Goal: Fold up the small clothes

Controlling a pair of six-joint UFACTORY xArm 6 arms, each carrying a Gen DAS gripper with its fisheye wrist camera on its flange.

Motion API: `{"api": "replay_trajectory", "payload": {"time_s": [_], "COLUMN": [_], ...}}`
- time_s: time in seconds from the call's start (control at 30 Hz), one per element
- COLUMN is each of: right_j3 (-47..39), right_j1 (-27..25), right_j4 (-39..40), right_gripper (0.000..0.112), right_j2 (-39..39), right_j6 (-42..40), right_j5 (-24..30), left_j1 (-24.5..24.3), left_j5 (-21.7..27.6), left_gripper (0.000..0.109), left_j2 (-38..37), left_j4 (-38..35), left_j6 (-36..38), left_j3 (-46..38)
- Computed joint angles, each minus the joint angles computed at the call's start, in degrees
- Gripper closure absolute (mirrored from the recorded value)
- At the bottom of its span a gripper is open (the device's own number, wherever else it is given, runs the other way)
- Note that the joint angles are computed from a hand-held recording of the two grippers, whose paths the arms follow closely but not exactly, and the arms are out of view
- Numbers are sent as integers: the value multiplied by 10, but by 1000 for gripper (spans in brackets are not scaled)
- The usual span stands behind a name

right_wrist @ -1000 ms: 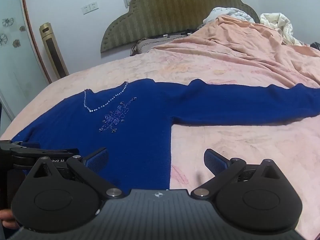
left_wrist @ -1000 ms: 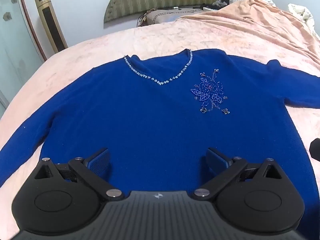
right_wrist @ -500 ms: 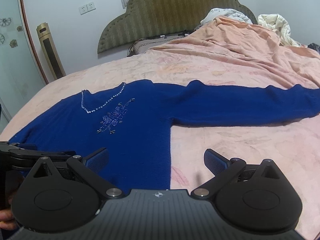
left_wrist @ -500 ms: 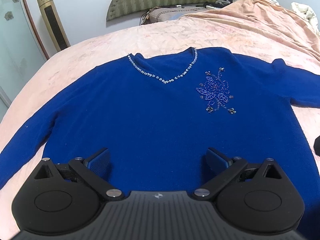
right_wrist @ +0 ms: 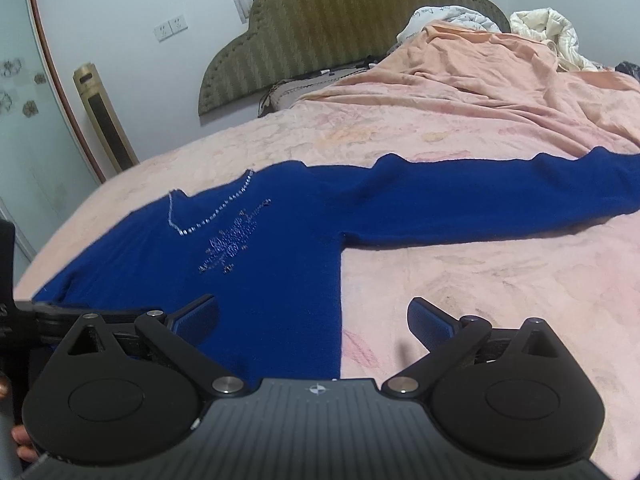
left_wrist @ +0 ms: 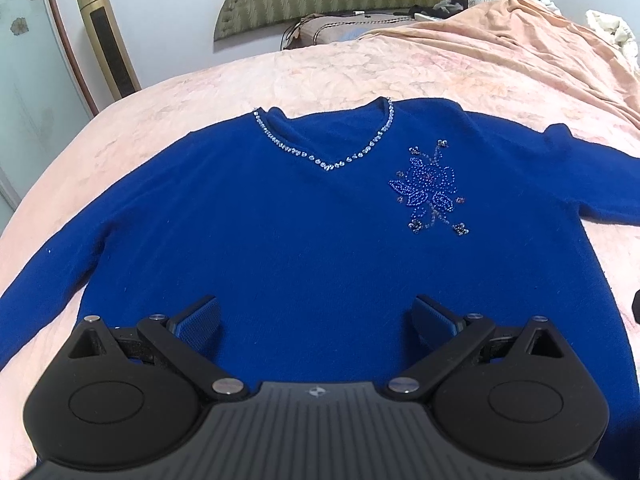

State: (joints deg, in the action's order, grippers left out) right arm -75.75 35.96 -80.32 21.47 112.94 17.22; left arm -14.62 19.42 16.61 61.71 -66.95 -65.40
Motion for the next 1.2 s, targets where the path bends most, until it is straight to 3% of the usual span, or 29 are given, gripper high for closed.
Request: {"api": "replay_trajectory", "payload": {"time_s": [0.1, 0.33, 0.97, 1.2], "right_j3": [0, 15, 34, 54], "right_j1": [10, 6, -3, -18], "right_j4": [15, 3, -31, -80], "right_gripper": [10, 11, 16, 19], "right_j2": [-1, -12, -23, -36], "right_j6": [-25, 5, 58, 124], "right_j5": [28, 39, 39, 30], "left_j1": [-3, -8, -18, -21], "left_j5": [4, 10, 23, -2], "left_gripper": [6, 6, 6, 6], "left_j2": [1, 5, 16, 18], "left_j4": [6, 16, 0, 25], "left_j6": [-5, -12, 1, -17], "left_j3": [-3, -11, -23, -28]}}
